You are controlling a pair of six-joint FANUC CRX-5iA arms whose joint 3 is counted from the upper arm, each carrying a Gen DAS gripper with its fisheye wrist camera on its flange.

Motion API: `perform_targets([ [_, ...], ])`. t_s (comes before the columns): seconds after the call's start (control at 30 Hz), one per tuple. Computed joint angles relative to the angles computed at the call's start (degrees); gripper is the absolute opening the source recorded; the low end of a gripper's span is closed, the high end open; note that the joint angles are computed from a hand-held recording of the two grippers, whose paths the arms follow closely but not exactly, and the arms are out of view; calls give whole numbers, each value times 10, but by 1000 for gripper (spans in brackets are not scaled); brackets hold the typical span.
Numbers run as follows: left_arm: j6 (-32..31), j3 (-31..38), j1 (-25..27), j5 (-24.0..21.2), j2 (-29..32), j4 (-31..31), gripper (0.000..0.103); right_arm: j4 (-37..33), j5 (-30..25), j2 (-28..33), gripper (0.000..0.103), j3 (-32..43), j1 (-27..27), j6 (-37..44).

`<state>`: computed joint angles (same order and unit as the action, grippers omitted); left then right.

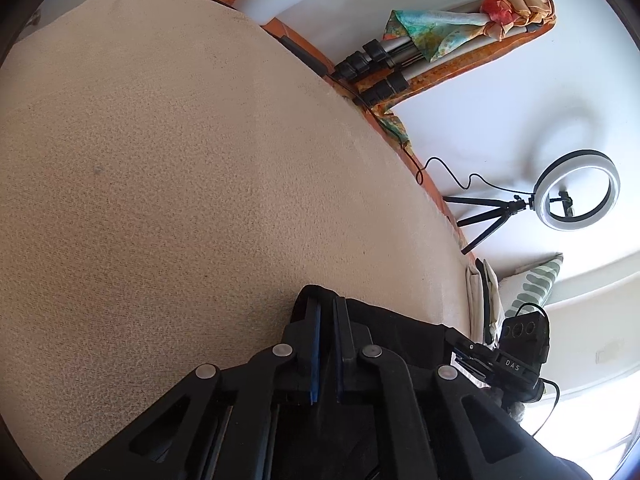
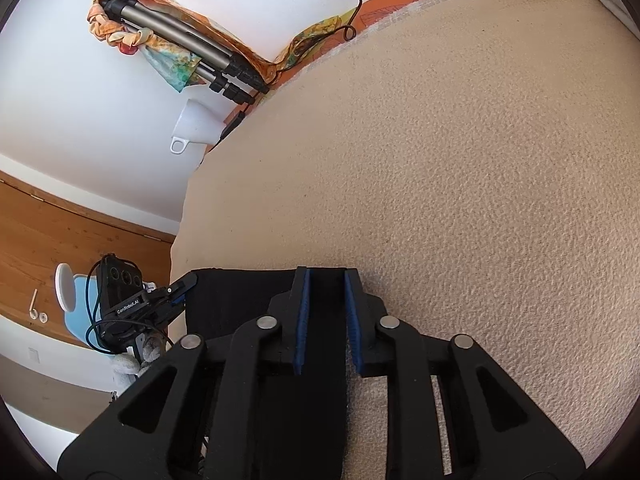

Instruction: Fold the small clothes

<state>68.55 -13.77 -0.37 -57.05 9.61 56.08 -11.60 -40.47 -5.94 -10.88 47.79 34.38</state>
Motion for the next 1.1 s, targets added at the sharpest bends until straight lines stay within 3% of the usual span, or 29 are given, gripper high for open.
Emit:
perform_targets([
  [0.4,49,5,0,50,-18,-62,0,84,-13,3,5,-10,25,-69],
  [0.47,49,14,3,45,-19,-74,0,68,-12,2,5,-8,20,-64],
  [0.53,59,20,4,60,-30,-103,7,53,-17,0,7,-3,13,-52],
  [0.6,55,22,6,62,-35,-110,8,121,-40,1,7,-6,30,-91],
  [0.67,46,20,7,58,-38,-105,9,129,-41,-4,7,-6,33,-85],
  [0.73,31,17,8,45,-39,-92,19,110,-35,-10,8,-5,29,-64],
  [0.87,18,13,8,22,-59,-107,29,120,-43,-18,25,-8,38,-55],
  [1.0,45,1,12,5,-89,-121,49,97,-46,-33,35,-13,36,-38],
  [1.1,64,-18,18,-3,-117,-123,55,83,-33,-53,38,-29,32,-40],
])
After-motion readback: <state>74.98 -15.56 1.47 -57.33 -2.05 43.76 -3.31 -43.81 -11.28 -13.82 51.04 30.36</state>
